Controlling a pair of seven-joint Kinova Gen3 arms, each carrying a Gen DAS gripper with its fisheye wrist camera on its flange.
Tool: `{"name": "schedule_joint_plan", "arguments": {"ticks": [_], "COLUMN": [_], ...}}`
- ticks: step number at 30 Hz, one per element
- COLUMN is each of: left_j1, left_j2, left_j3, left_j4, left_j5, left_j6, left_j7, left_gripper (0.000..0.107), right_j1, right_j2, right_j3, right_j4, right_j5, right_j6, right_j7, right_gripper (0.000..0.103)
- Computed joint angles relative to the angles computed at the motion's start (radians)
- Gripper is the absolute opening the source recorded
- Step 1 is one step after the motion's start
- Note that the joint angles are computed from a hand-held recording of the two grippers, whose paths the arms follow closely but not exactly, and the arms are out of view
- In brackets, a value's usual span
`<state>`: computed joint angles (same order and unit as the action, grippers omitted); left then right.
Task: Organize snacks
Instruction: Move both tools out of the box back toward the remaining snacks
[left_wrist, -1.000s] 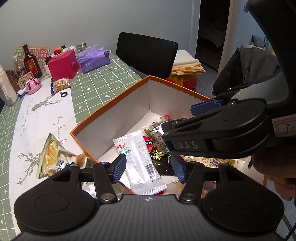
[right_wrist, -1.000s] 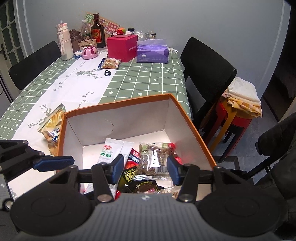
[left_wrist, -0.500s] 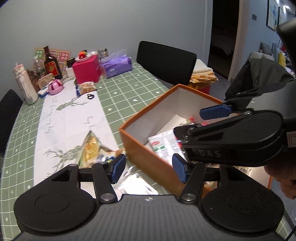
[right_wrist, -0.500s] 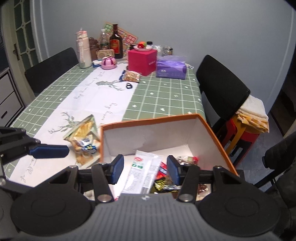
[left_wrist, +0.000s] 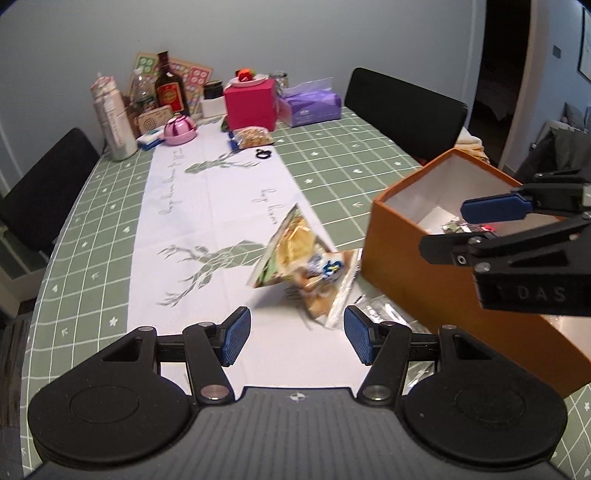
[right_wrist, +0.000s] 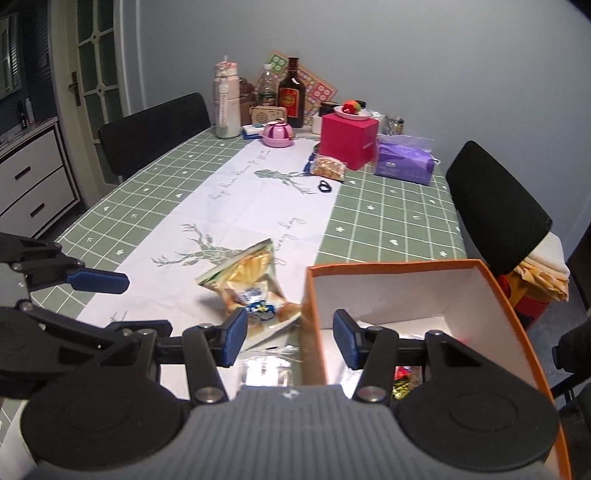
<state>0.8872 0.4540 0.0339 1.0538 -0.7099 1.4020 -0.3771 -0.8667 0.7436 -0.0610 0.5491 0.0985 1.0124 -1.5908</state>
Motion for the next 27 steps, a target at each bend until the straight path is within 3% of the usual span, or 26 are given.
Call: {"name": "schedule_joint_plan", "arguments": {"ticks": [9, 18, 27], "left_j1": [-0.026, -0.067, -0.077], "left_j2": [-0.076, -0.133, -0.155], "left_j3": [0.028, 0.074, 0.098], "left_j4": [0.186, 0.297, 0.327], "left_j5": [-0.005, -0.001, -0.008], "left_j6": [-0.068, -0.13, -0.141], "left_j7": [0.08, 0.125, 0.146], "left_gripper": [0.071, 0.071, 0.071], "right_j1": [-0.049, -0.106, -0.126], "right_j2": [0.024, 0.106, 0.137], "right_j3": [0.009, 0.045, 0.075], "right_j4": [0.054, -0.006, 0.013], "right_j5": [0.053, 0.098, 0.136], "right_j6": [0.009, 0.082, 0.065], "right_j7": [0.058, 0.092, -0.054], "right_gripper": [0.051, 0.051, 0.05]}}
